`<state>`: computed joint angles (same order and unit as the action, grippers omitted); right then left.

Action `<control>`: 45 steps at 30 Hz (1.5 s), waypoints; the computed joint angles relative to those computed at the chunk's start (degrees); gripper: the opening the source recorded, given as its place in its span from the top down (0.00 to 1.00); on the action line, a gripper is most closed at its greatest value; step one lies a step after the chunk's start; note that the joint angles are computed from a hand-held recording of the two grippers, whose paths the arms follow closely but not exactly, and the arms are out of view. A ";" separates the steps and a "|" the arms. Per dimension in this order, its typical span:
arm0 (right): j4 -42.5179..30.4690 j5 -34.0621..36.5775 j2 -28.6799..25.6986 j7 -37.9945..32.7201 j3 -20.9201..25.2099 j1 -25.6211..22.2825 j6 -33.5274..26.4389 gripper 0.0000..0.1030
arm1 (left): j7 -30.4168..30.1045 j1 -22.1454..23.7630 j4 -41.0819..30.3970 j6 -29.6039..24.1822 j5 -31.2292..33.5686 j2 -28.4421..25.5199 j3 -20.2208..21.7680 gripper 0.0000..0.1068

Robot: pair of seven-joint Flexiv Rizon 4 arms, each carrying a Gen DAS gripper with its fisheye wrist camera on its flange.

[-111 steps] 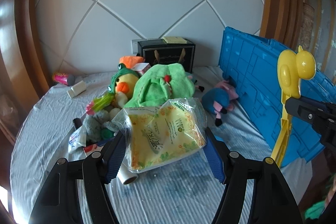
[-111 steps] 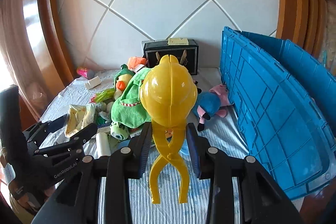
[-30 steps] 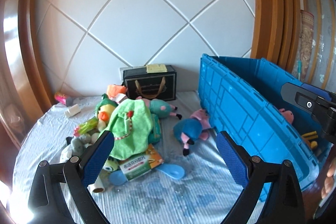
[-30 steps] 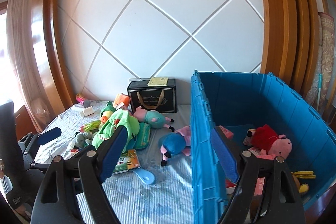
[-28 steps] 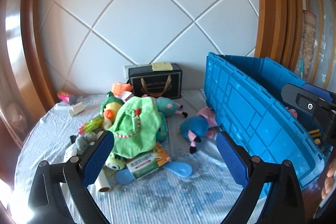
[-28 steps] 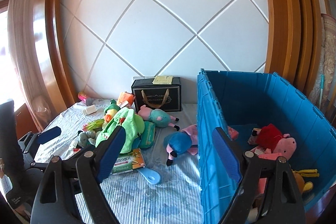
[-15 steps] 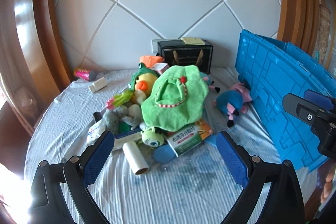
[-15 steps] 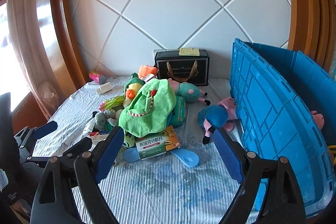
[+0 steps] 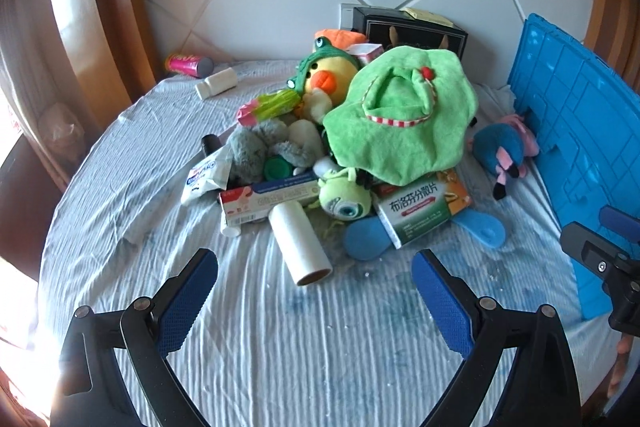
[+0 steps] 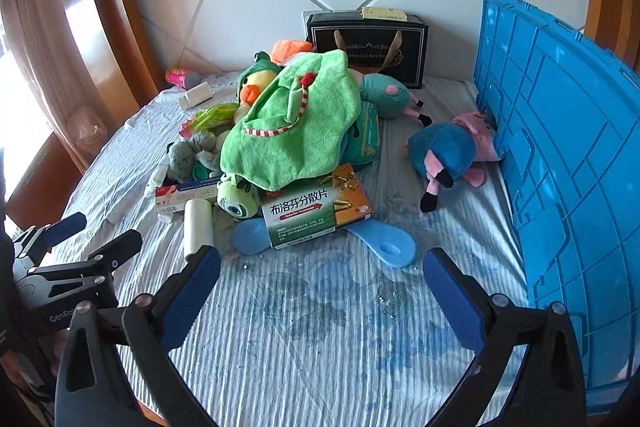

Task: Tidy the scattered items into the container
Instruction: 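Move both tools back toward the pile on the table, then grasp the white lint roller with the left tool while the right tool grasps the green one-eyed plush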

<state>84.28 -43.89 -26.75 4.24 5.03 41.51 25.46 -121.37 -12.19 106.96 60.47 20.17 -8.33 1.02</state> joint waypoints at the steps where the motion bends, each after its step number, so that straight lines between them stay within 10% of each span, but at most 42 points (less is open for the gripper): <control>1: 0.51 0.58 -0.13 -0.12 0.14 -0.62 1.13 0.00 | -0.65 0.09 -0.03 -0.69 0.04 -0.41 0.19 0.08; 15: 2.38 9.23 -4.97 -5.92 0.13 -5.09 11.84 0.00 | -5.19 1.10 -0.24 -6.33 0.12 -6.19 2.13 0.08; 35: 0.47 12.74 -8.03 -2.52 -1.36 -7.21 9.86 0.00 | 11.10 1.46 -11.18 -4.45 -13.58 -22.44 2.44 0.08; 40: -7.60 13.64 -14.21 -9.97 -1.85 -7.27 14.69 0.00 | 14.18 2.39 -11.05 -3.50 -15.98 -23.56 2.27 0.53; 45: -20.55 16.45 -22.27 -19.35 -2.54 -6.63 13.90 0.24 | 14.73 2.64 -11.37 -4.52 -15.95 -23.34 3.88 0.56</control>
